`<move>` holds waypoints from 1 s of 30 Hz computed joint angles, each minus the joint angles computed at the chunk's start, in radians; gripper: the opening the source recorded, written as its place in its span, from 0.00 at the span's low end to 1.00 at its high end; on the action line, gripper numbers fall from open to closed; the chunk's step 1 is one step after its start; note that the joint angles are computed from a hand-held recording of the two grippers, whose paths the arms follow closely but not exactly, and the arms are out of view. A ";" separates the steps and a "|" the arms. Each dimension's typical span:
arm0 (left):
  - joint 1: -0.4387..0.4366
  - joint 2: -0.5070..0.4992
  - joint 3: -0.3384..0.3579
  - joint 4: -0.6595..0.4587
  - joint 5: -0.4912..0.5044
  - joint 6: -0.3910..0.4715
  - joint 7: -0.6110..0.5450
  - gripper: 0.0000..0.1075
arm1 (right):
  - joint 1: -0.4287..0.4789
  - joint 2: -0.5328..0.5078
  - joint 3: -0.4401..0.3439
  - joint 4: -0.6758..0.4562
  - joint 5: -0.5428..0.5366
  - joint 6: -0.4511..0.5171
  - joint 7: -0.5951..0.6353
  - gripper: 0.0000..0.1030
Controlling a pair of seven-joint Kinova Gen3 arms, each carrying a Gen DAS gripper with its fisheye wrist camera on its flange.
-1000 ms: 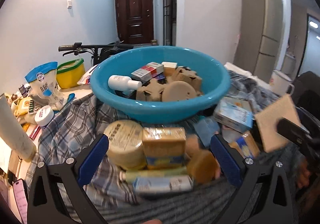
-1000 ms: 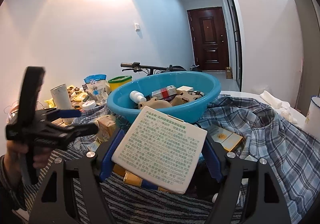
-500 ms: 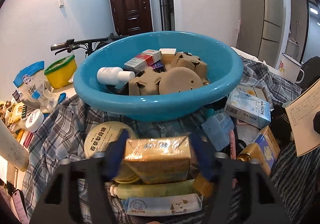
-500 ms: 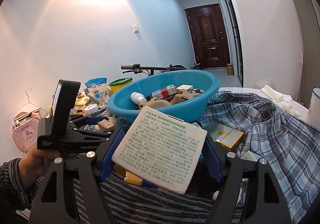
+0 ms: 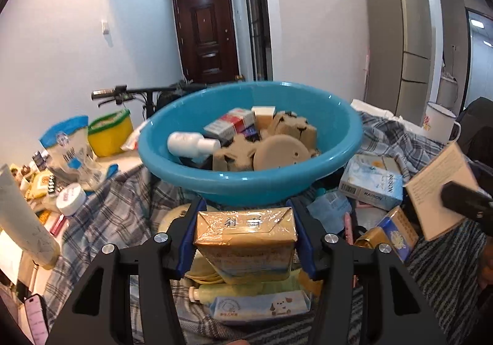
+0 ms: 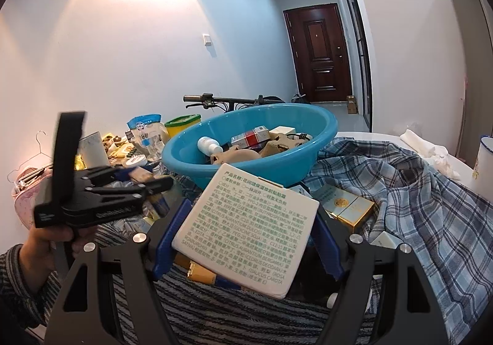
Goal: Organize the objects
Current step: 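Grasp the yellow wrapped box with the left tool, then drop the yellow box into the basin with the left tool while the right holds the white box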
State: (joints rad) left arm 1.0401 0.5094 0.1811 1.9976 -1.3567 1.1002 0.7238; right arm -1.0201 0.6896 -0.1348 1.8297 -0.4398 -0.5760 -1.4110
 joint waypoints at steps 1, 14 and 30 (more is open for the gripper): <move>0.015 -0.003 0.000 0.000 0.002 0.023 0.005 0.52 | -0.003 0.000 0.004 -0.003 -0.006 0.005 0.005 0.72; 0.137 -0.165 0.093 -0.071 0.071 0.350 -0.088 0.52 | -0.083 -0.124 0.033 0.047 -0.150 -0.015 0.176 0.72; -0.032 -0.401 0.175 -0.167 -0.101 0.395 -0.300 0.52 | 0.005 -0.278 -0.017 -0.214 -0.123 0.114 0.348 0.72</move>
